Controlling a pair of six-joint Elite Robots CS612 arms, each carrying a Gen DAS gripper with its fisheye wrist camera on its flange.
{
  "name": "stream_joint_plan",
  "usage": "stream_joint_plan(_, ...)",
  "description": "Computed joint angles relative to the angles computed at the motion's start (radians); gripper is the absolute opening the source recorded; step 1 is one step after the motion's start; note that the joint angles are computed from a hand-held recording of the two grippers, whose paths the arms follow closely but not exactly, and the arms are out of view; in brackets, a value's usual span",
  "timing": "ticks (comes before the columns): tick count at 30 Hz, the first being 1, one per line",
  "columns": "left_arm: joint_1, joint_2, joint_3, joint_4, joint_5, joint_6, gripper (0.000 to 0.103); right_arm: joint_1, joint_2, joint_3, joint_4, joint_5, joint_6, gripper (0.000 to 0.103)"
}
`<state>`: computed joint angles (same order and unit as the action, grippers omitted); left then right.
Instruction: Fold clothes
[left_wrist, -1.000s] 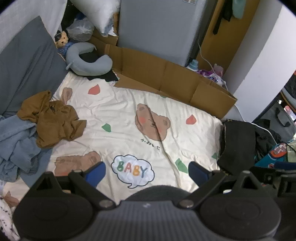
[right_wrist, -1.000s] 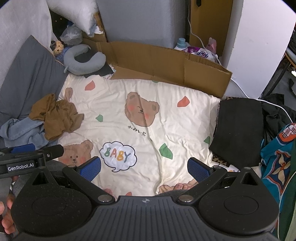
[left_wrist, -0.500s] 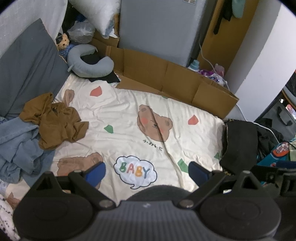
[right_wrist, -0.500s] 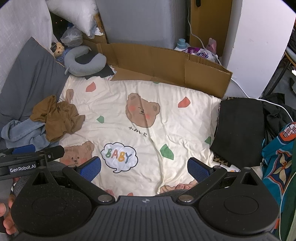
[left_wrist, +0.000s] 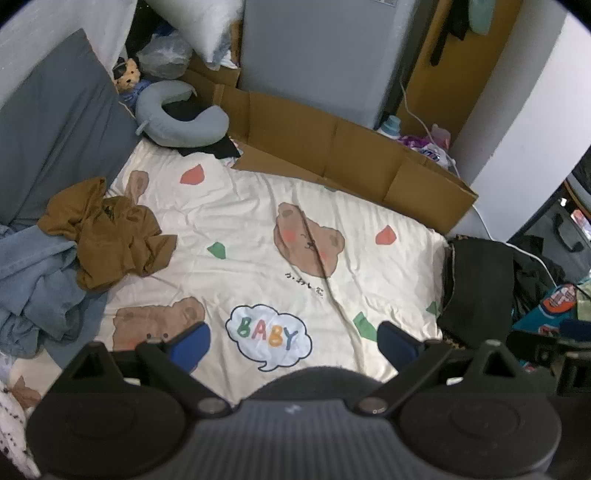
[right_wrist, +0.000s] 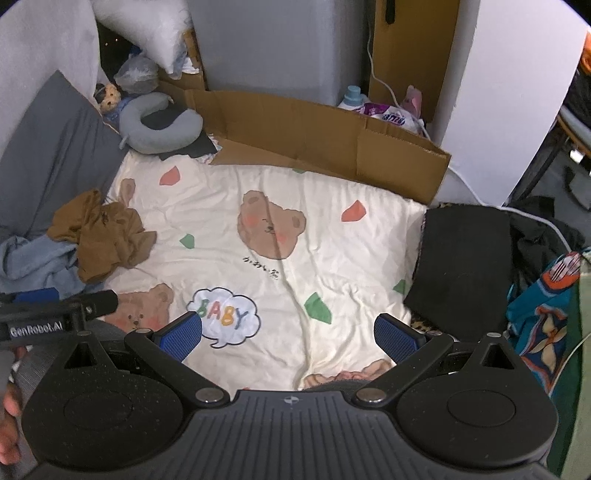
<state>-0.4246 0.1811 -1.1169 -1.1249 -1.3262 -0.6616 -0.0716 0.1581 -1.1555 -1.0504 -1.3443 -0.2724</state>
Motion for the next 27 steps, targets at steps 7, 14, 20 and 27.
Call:
stream_joint_plan(7,-0.005,-0.002,0.004,0.004,0.033,0.014,0.099,0.003,0.000,-0.006,-0.012,-0.034,-0.010,0.102)
stream_joint_plan(14,-0.004,-0.006,0.011,-0.007,0.042,-0.002,0.099,-0.007,-0.003,-0.007,-0.011,-0.010,0.007,0.102)
stream_joint_plan(20,-0.001,-0.013,0.015,-0.013,0.054,-0.004,0.100,-0.018,-0.008,-0.007,-0.009,0.017,0.021,0.102)
stream_joint_plan(27,0.002,-0.026,0.027,-0.013,0.060,0.007,0.100,-0.025,-0.007,-0.012,-0.008,0.029,0.027,0.102)
